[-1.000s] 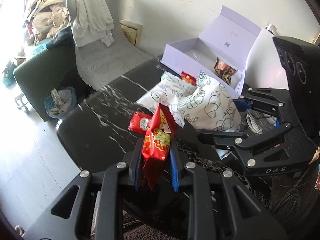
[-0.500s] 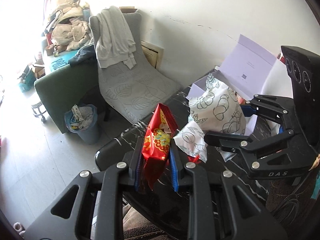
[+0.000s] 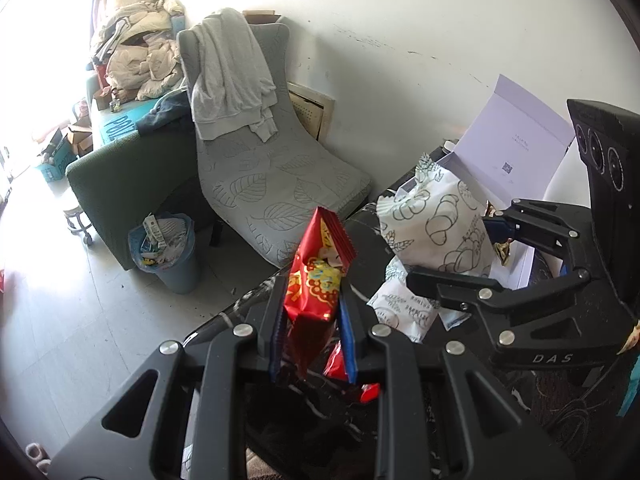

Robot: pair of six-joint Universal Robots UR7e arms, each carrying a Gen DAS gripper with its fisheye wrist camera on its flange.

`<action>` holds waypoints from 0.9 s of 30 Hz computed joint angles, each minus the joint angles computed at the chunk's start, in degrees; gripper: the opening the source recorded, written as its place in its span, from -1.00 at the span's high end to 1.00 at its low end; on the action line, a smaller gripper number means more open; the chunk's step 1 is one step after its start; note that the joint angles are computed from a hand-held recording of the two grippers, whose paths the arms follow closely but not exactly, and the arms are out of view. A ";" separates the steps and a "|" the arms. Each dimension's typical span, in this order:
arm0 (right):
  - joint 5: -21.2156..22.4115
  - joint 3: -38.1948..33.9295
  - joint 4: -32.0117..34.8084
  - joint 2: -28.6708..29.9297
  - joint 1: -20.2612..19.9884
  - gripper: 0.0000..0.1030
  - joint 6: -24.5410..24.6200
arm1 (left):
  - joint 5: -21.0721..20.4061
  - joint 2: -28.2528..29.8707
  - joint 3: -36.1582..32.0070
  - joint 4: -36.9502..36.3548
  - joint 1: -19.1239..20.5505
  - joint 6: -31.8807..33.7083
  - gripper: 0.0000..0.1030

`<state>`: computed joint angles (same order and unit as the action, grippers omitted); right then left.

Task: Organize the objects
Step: 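Carry the candy bag with the left tool while the right tool carries the bread packet to the box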

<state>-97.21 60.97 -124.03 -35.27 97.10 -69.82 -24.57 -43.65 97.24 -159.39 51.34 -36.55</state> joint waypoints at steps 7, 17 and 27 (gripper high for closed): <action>-1.84 -5.95 -2.70 2.86 -0.89 -0.14 3.98 | -0.41 5.76 -8.88 -1.26 1.07 9.68 0.58; -3.83 -7.68 -10.29 3.24 -1.34 -0.14 6.24 | -2.94 11.92 -20.19 -0.14 2.34 18.91 0.58; -6.78 -13.48 -14.17 5.82 -2.31 -0.14 9.87 | -4.63 18.22 -31.25 1.24 3.08 26.35 0.58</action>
<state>-103.99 47.49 -138.20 -29.44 94.79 -59.94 -29.20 -25.44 66.00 -158.15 54.43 -10.20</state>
